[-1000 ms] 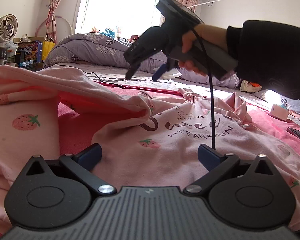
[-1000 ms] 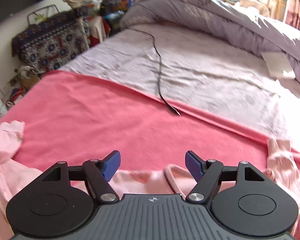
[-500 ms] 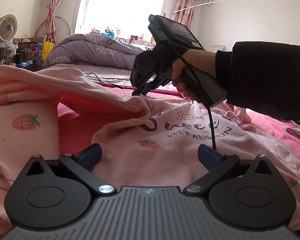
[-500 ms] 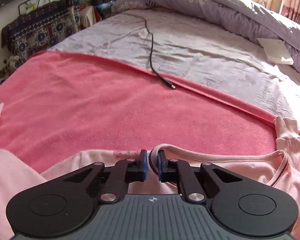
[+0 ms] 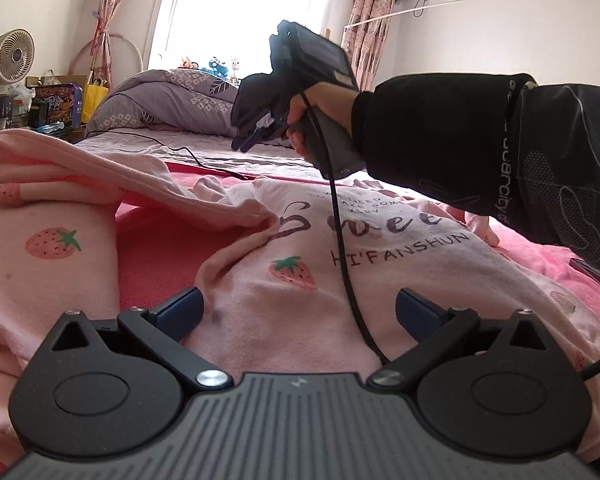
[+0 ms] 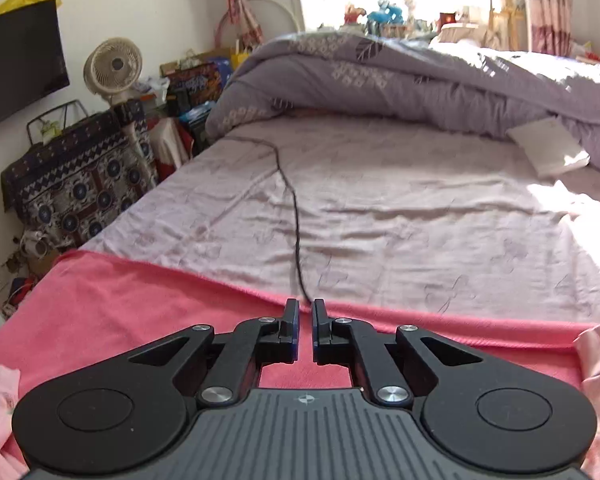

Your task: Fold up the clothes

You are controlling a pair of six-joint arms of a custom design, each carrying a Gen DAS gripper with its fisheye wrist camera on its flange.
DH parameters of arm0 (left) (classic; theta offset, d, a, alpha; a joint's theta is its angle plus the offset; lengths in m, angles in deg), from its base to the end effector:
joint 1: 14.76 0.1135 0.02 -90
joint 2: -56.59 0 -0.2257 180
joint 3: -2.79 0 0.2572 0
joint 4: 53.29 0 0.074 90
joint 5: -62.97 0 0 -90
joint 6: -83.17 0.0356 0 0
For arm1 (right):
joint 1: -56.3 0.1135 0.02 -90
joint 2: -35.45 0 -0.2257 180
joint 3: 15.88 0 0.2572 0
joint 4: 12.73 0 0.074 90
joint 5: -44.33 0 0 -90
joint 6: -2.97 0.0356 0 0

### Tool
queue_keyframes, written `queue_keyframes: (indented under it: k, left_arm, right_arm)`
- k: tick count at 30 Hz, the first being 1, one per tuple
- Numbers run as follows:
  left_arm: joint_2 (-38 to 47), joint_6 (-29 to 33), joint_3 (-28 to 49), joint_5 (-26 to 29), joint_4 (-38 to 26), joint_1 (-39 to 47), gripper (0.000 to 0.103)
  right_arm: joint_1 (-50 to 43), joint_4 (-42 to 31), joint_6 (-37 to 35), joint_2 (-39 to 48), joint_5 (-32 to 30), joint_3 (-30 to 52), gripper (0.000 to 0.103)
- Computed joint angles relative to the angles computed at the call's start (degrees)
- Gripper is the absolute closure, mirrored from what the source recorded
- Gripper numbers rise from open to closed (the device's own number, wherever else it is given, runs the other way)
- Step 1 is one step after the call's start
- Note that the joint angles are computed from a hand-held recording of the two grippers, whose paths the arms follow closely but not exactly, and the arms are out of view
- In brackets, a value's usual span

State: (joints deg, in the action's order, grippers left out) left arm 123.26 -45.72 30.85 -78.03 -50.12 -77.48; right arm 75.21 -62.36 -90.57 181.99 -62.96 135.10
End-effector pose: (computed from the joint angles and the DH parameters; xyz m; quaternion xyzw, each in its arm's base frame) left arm 0.1209 -0.1741 0.1043 -0.0274 0.8257 -0.0788 0.5580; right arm 0.5082 0.1853 0.1812 -0.2341 0.8854 0.1881 0.3549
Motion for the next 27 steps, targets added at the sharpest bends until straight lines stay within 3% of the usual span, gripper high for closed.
queue_keyframes:
  k: [2,4,8,10,14,19,22,27]
  left_arm:
    - [0.0,0.1,-0.3,0.0,0.5,-0.1,0.000]
    - [0.0,0.2,-0.4,0.0,0.8,-0.1,0.000]
    - [-0.4,0.7,-0.8,0.2,1.2,0.0,0.000]
    - [-0.4,1.1,-0.7,0.5,1.3,0.3,0.000]
    - [0.1,1.4,-0.3,0.7,1.3,0.6,0.000]
    - [-0.4,2.0,-0.2,2.2,0.9,1.5,0.000]
    - [0.5,-3.1,4.3,0.0,-8.9,0.5,0.000]
    - [4.3,-19.7,16.0,-6.8,-37.9,-6.6,0.000]
  right_arm:
    - [0.4,-3.5,-3.1,0.8,1.3,0.5,0.090]
    - [-0.1,1.3,-3.7,-5.7,1.5,-9.8,0.085]
    - [-5.0,8.9,-4.3,-21.1,-4.3,-27.3,0.045]
    - [-8.6,12.8,-6.8,-31.0,-5.9,-38.1,0.044]
    - [-20.3,13.6,-12.2,-47.2,-11.7,-54.4,0.037]
    - [-40.0,7.2,-29.1,-60.4,-18.8,-71.1,0.036]
    - [-51.5,1.4,-39.5,-62.5,-22.5,-77.2,0.036]
    - [-69.6,-15.4,-61.5,-58.9,-31.2,-78.9,0.036]
